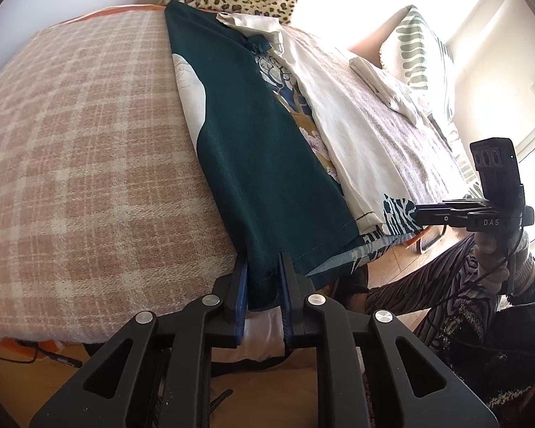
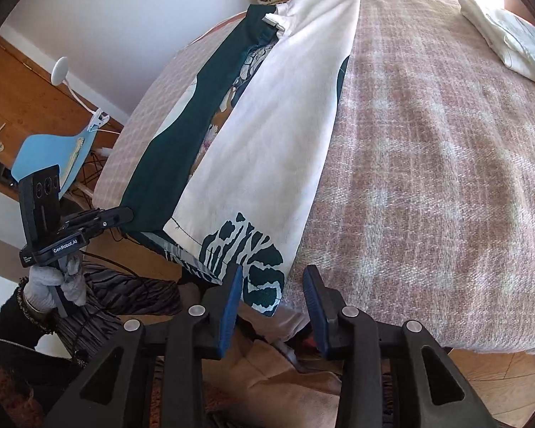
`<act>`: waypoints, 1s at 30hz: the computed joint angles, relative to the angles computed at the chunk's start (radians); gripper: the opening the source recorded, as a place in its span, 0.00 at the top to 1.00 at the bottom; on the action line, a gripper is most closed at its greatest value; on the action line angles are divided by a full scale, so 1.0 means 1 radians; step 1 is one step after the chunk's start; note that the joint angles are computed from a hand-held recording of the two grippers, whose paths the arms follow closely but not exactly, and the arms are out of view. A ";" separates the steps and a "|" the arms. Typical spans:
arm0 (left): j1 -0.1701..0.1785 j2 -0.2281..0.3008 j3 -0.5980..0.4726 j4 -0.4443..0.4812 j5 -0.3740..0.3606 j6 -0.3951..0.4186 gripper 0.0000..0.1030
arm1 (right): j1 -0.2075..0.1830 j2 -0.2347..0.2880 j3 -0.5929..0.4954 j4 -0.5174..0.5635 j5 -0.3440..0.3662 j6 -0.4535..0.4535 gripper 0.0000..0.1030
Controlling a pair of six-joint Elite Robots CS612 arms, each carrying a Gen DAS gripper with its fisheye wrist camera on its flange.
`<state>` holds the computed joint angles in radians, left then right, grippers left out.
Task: Fold small clothes
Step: 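Grasp the hem of the folded strip with the left gripper, then grasp the zebra-print hem with the right gripper while the left gripper holds the hem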
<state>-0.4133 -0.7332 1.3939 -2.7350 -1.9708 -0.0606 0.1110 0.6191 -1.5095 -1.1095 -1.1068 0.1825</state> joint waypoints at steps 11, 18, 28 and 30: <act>0.016 0.005 -0.003 -0.060 -0.074 -0.053 0.98 | -0.041 0.029 -0.010 -0.083 0.152 0.129 1.00; 0.026 0.017 -0.040 -0.111 -0.116 -0.111 0.98 | -0.060 0.023 0.001 -0.171 0.214 0.204 1.00; 0.028 0.094 -0.215 -0.083 -0.095 -0.116 0.98 | -0.068 -0.054 0.140 -0.293 0.181 0.237 1.00; 0.030 0.117 -0.262 -0.065 -0.092 -0.114 0.98 | -0.074 -0.072 0.180 -0.320 0.182 0.249 1.00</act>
